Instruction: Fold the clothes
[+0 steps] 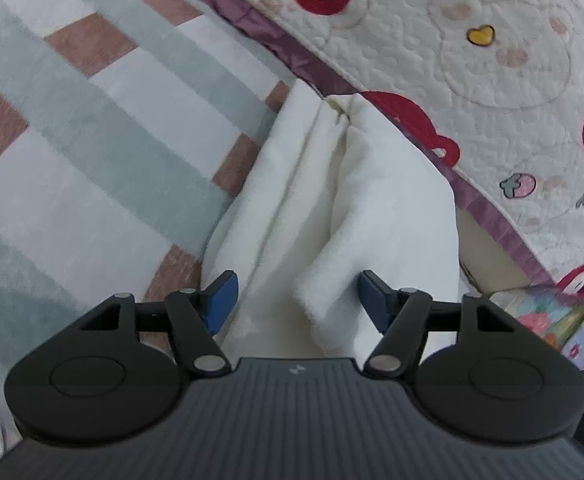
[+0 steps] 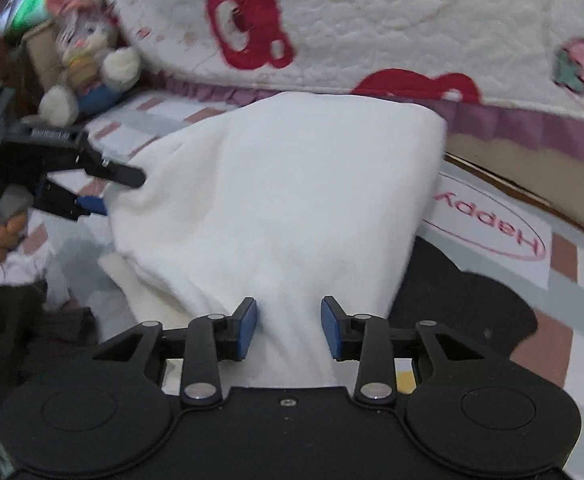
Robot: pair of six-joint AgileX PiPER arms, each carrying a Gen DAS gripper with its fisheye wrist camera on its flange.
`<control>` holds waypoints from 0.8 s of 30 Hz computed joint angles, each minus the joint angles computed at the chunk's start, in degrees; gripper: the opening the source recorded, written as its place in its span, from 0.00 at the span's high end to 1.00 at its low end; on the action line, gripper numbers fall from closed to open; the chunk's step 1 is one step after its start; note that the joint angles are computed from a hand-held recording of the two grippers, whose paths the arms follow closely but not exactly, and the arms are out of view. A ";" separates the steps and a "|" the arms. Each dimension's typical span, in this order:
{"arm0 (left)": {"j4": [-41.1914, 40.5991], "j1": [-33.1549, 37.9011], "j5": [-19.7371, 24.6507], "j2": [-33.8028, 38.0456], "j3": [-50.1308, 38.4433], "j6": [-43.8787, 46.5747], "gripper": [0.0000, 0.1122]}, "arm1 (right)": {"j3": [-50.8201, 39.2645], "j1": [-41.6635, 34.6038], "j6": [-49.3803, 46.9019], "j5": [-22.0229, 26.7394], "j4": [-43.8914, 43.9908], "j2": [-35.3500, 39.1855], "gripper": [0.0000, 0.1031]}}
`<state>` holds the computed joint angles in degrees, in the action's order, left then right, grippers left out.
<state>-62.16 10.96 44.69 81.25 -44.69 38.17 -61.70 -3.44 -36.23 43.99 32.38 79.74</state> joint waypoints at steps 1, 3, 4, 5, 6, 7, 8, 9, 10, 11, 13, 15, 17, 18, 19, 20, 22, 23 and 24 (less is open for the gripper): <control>1.05 -1.70 -1.57 0.22 -0.18 -0.84 0.34 | 1.35 -1.45 -0.03 0.34 1.78 -0.85 0.57; 5.68 -5.53 -4.87 0.51 -0.61 -3.30 0.36 | 4.09 -4.68 -0.11 1.38 7.41 -1.15 0.57; 9.38 -8.31 -7.95 -0.17 -0.83 -5.65 0.46 | 5.57 -5.88 -0.77 1.33 10.34 -1.37 0.57; 11.94 -10.29 -10.11 -0.87 -0.99 -6.62 0.56 | 7.12 -6.79 -1.78 0.98 13.28 -1.74 0.57; 12.22 -10.91 -10.37 -1.63 -1.31 -5.31 0.77 | 8.66 -7.71 -2.85 0.70 16.24 -2.07 0.57; 12.04 -11.22 -10.20 -2.28 -1.61 -4.23 0.78 | 9.70 -8.28 -3.67 0.55 18.16 -2.33 0.57; 13.14 -12.07 -11.11 -3.10 -1.79 -5.27 0.78 | 10.48 -8.68 -4.40 0.44 19.49 -2.55 0.57; 14.61 -13.33 -12.47 -3.68 -1.97 -6.33 0.78 | 10.88 -8.81 -4.96 0.29 20.08 -2.68 0.57; 15.94 -14.76 -14.02 -3.89 -2.05 -6.92 0.78 | 11.05 -8.79 -5.41 0.11 20.25 -2.74 0.57; 17.68 -16.18 -15.46 -3.73 -2.25 -8.32 0.77 | 11.33 -8.48 -5.63 -0.45 20.19 -2.82 0.57; 20.68 -18.08 -17.24 -2.50 -2.89 -11.91 0.73 | 11.99 -7.48 -5.74 -2.04 19.78 -2.96 0.56; 16.76 -16.48 -15.98 -2.05 -3.08 -8.46 0.79 | 12.54 -6.67 -5.91 -3.30 19.20 -3.59 0.56; 11.71 -13.82 -14.21 -5.30 -2.42 -2.78 0.83 | 12.62 -6.14 -5.47 -3.89 18.46 -4.10 0.56; 9.32 -12.44 -13.38 -7.47 -2.00 -0.24 0.84 | 12.42 -6.30 -5.25 -3.43 18.30 -4.30 0.56; 8.78 -11.52 -12.57 -9.04 -2.01 0.84 0.84 | 11.98 -6.80 -5.34 -2.40 18.47 -4.35 0.56; 10.53 -11.37 -11.95 -9.84 -2.47 0.06 0.84 | 11.50 -7.33 -5.83 -1.22 18.94 -4.44 0.56; 13.95 -11.07 -10.61 -11.37 -3.48 -1.36 0.84 | 10.95 -7.15 -7.21 -0.37 19.02 -5.01 0.56; 15.53 -10.92 -9.89 -12.10 -4.01 -1.93 0.84 | 10.81 -6.24 -7.20 -0.96 17.85 -5.29 0.55; 18.07 -11.35 -10.17 -11.88 -4.20 -4.04 0.83 | 10.70 -4.87 -6.63 -2.05 15.91 -5.54 0.55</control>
<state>-44.09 -0.39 34.52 69.38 -48.88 34.12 -51.01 -8.31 -42.86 41.94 48.29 74.20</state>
